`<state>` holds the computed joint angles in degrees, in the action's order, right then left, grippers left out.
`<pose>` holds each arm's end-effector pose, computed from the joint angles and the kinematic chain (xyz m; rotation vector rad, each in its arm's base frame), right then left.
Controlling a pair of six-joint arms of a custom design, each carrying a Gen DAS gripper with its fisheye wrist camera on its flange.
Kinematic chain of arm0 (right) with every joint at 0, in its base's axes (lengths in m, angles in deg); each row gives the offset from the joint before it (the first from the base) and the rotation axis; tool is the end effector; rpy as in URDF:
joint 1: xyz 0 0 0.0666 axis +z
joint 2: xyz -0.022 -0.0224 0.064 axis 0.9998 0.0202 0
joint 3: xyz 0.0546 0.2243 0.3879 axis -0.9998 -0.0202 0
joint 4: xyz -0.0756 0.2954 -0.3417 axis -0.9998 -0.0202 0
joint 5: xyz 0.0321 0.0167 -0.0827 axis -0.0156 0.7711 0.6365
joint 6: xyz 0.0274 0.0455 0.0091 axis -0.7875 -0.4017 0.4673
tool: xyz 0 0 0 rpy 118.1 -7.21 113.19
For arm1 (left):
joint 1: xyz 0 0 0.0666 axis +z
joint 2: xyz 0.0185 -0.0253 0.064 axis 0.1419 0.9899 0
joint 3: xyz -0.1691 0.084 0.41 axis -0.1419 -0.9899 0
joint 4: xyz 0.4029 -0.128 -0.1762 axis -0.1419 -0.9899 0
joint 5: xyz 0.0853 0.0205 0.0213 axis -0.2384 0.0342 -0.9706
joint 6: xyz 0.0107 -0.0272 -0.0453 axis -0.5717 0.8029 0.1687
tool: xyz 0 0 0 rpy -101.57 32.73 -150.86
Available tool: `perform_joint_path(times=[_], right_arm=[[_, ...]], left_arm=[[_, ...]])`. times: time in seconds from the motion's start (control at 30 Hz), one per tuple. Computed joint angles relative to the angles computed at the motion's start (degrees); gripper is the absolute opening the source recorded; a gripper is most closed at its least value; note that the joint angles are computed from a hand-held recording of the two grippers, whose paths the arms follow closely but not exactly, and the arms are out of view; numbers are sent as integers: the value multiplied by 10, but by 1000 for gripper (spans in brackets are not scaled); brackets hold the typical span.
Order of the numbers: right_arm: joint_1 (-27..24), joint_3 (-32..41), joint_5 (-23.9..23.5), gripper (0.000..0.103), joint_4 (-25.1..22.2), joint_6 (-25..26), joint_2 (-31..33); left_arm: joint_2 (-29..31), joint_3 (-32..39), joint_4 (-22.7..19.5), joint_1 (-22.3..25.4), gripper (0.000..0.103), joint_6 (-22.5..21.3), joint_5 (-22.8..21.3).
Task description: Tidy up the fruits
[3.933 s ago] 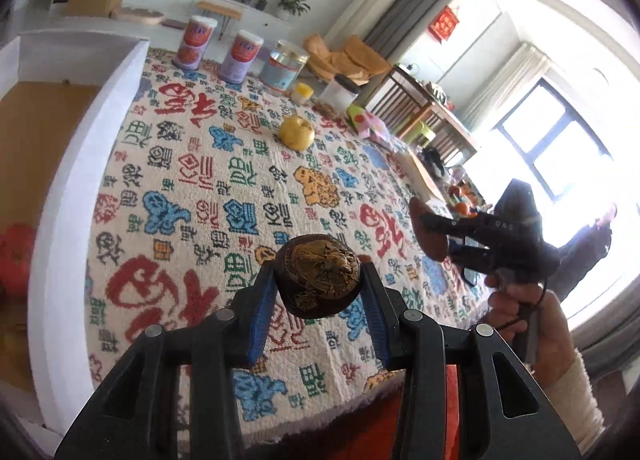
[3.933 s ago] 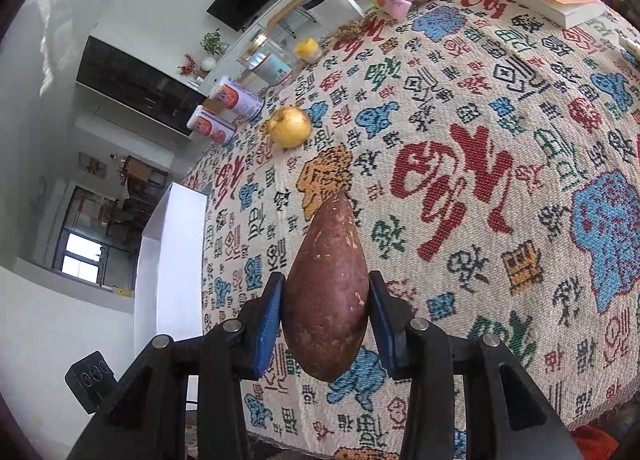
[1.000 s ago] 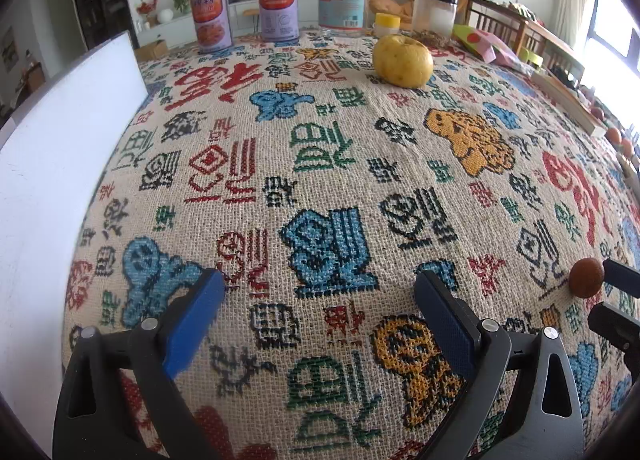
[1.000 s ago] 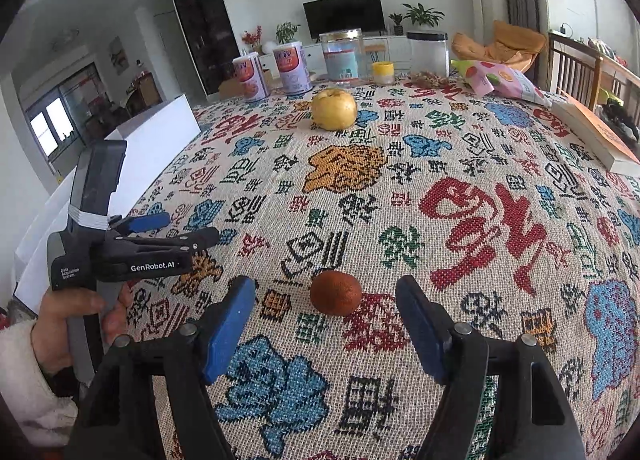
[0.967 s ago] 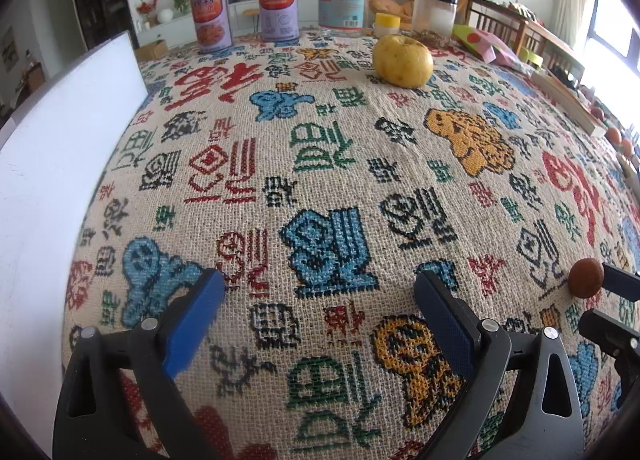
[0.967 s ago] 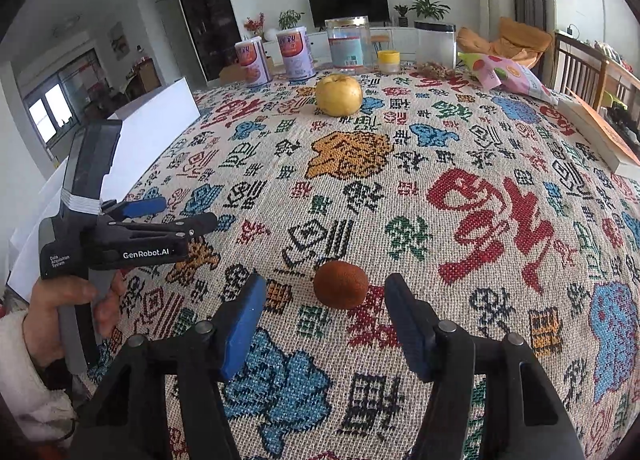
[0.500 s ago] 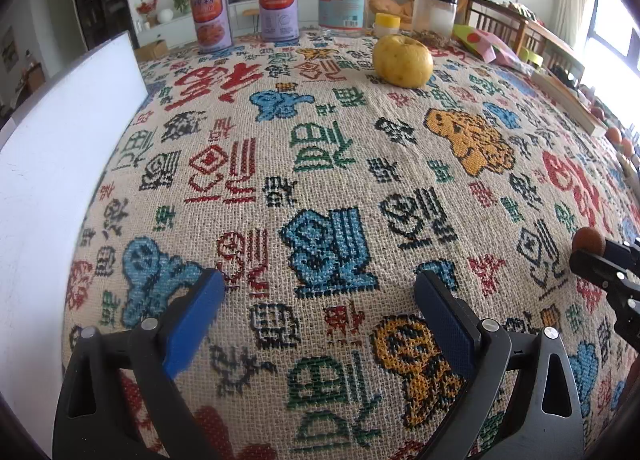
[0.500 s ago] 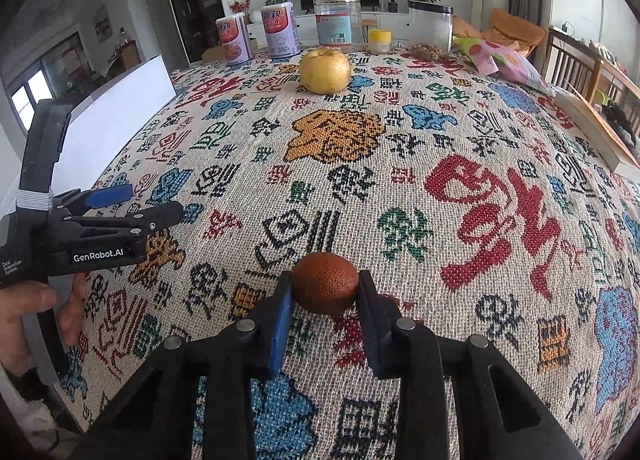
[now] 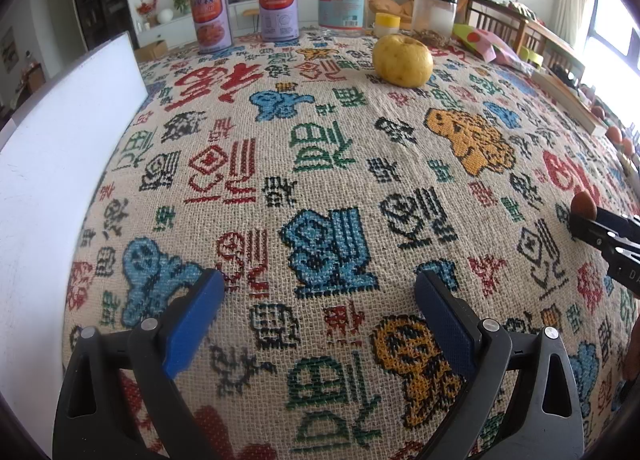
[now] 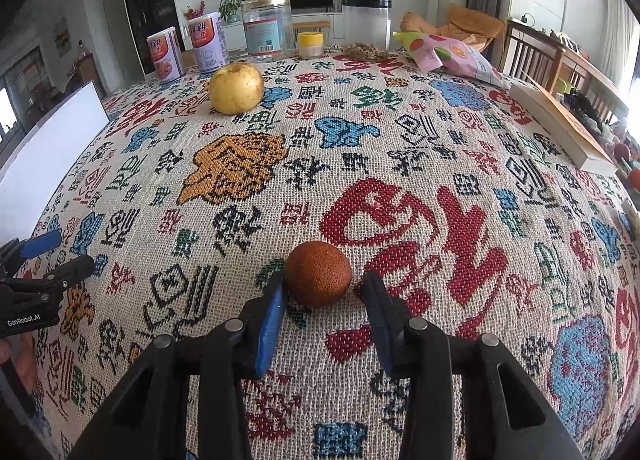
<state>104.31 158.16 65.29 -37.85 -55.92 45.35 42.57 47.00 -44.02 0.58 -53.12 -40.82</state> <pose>0.6133 0.1611 0.3321 0.1433 2.4864 -0.0337 0.6553 -0.0905 0.3222 0.3390 2.4808 -0.1113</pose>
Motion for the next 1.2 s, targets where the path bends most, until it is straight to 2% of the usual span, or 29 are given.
perform_joint_path(times=[0.07, 0.13, 0.17, 0.27, 0.37, 0.43, 0.5, 0.57, 0.7, 0.8, 0.87, 0.9, 0.93, 0.97, 1.1, 1.2], right_arm=[[6, -14, 23, 64, 6, -10, -8], [9, -15, 38, 76, -3, -17, -9], [8, -14, 36, 79, -7, -20, -8], [5, -16, 30, 83, -7, -30, -8], [4, -16, 24, 87, -6, -28, -8], [3, -16, 18, 90, -6, -26, -7], [4, -16, 16, 92, -6, -24, -7], [4, -15, 13, 93, -6, -23, -6], [4, -15, 10, 94, -5, -22, -6], [4, -15, 8, 96, -5, -22, -6], [3, -14, 5, 97, -4, -21, -5], [3, -14, 4, 97, -4, -21, -5], [3, -14, 2, 97, -2, -22, -5], [3, -15, 1, 97, -1, -22, -6], [1, -18, -5, 97, 3, -23, -8], [0, -19, -6, 97, 4, -23, -8]], left_arm=[[0, 0, 0, 0, 98, 0, 0], [0, -1, 0, 0, 98, 0, 0], [-1, -1, 0, 0, 98, -1, -1], [7, 12, -14, -4, 96, 1, 10], [41, 75, -74, -17, 97, -24, 47], [78, 134, -106, -26, 97, -12, 68], [115, 189, -106, -37, 97, 12, 72], [161, 253, -111, -50, 96, 34, 50], [253, 393, -152, -67, 96, 70, 10], [291, 454, -156, -71, 96, 108, -7], [308, 481, -164, -73, 94, 117, -15], [309, 482, -159, -72, 93, 119, -17], [304, 471, -144, -70, 85, 121, -6], [290, 444, -115, -69, 70, 116, 10], [252, 387, -103, -63, 69, 63, 0], [189, 291, -90, -48, 69, 19, 22]])
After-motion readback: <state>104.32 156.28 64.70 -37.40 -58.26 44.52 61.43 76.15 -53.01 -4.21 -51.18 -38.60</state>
